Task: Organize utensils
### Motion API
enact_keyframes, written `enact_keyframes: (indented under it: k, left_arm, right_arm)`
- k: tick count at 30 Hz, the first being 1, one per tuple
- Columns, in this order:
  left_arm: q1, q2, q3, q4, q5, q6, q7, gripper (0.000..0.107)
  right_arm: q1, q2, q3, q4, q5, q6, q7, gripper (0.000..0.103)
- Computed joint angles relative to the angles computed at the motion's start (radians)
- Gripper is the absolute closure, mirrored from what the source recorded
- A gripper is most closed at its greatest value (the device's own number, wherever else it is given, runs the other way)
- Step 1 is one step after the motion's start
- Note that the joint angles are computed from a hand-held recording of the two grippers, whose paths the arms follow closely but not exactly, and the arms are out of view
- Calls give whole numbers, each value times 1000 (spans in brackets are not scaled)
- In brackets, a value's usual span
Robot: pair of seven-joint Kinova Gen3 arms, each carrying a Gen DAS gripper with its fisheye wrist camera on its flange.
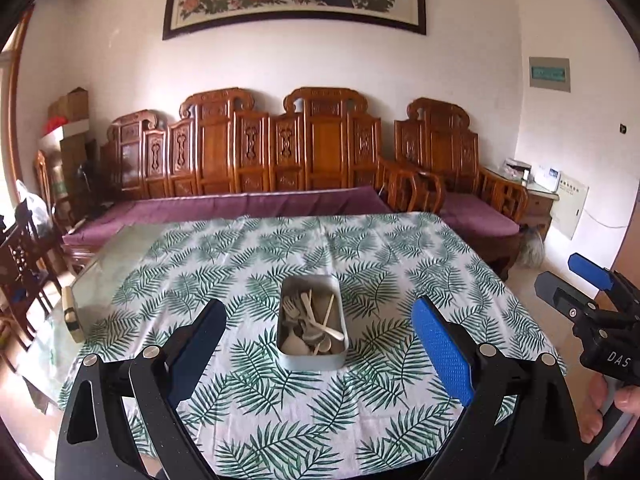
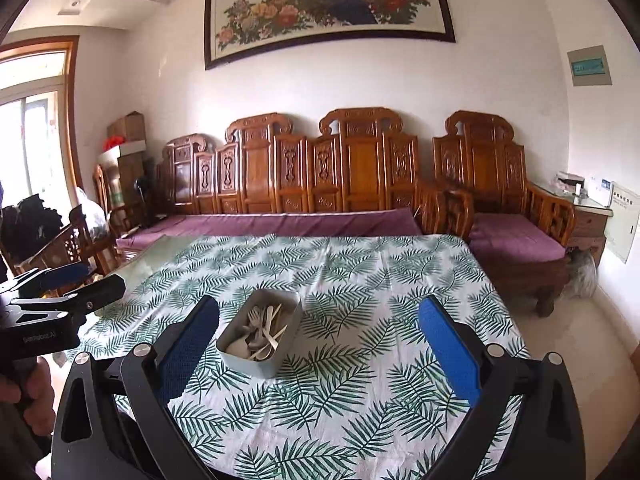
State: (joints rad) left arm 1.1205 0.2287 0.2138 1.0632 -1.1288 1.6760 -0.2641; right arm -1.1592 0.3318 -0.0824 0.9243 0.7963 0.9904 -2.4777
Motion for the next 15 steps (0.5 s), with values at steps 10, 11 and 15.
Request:
enact_keyframes:
  k: [10,11,15]
  left_arm:
    - [31,10,-4,-13,-24,21,5,17]
    - [32,10,-4,-14,-24,22,6,17]
    - [34,8,-5,-11,-22,23,11,17]
  right_arm:
    - [-10,-21,-11,18,39,4,-28,3]
    - [-10,-20,-11,17,40,5,-30,3]
    - [-10,-21,-14,19,41,6,-35,3]
